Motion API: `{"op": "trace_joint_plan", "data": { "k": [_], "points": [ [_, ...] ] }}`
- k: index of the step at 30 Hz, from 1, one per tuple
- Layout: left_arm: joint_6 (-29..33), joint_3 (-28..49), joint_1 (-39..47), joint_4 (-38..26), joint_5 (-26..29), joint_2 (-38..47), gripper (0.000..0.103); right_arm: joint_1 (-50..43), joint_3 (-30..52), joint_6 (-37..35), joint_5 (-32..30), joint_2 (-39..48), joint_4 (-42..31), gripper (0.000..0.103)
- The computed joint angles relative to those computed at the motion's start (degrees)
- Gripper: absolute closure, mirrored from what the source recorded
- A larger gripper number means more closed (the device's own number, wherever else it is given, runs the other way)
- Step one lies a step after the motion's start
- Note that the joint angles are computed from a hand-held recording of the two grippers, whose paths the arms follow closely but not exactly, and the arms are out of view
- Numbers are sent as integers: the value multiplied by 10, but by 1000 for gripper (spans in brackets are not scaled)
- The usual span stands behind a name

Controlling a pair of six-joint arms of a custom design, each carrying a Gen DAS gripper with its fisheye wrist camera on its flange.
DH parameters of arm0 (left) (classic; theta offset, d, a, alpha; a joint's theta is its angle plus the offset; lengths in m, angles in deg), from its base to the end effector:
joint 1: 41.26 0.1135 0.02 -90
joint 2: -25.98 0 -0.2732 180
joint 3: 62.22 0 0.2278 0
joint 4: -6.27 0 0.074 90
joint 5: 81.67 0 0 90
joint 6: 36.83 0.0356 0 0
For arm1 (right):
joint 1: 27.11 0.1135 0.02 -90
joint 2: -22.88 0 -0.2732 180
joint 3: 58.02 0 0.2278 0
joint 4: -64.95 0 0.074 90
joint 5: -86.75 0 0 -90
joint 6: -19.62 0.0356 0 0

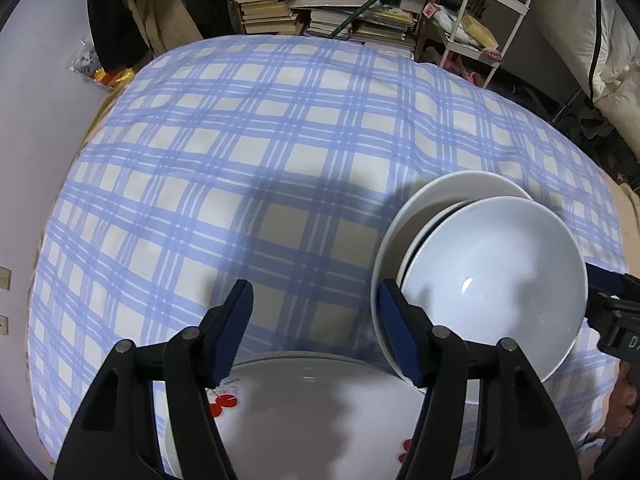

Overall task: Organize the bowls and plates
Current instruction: 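Close both grippers on the rim of the red patterned bowl, then lift the red bowl with both grippers and carry it over the white bowl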

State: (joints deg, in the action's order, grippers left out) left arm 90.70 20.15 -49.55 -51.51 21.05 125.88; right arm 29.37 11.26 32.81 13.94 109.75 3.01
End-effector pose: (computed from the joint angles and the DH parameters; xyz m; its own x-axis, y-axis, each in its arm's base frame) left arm 0.3074 -0.0527 0.2088 -0.6398 0.6937 -0.3309 0.7385 0.6741 -0.0144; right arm 0.1423 0.1958 0.2112 -0.6227 0.7443 -0.2415 0.7037 0.6676 0.2432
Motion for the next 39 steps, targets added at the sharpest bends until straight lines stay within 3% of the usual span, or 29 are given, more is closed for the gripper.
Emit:
{"op": "trace_joint_plan", "data": {
  "k": [2, 6, 10, 13, 17, 22, 28, 39],
  "points": [
    [3, 13, 3, -21, 15, 9, 58, 1, 4, -9, 3, 1, 5, 34],
    [-5, 24, 4, -47, 32, 19, 66, -5, 6, -11, -2, -2, 32, 78],
    [-9, 14, 0, -43, 31, 14, 69, -11, 22, -26, 0, 12, 38, 90],
    [-15, 27, -3, -55, 29, 25, 71, -16, 13, -22, -4, 8, 52, 91],
    [-11, 26, -14, -61, 25, 21, 87, -24, -5, -25, -15, -4, 75, 93],
    [-31, 0, -44, -39, 5, 0, 98, -29, -37, -25, -26, -22, 110, 94],
    [-31, 7, -38, -47, 7, 5, 98, -23, -24, 20, -21, -17, 97, 94],
    [-36, 14, -31, -54, 17, 14, 99, -34, -19, 19, -32, -13, 93, 94]
  ]
}}
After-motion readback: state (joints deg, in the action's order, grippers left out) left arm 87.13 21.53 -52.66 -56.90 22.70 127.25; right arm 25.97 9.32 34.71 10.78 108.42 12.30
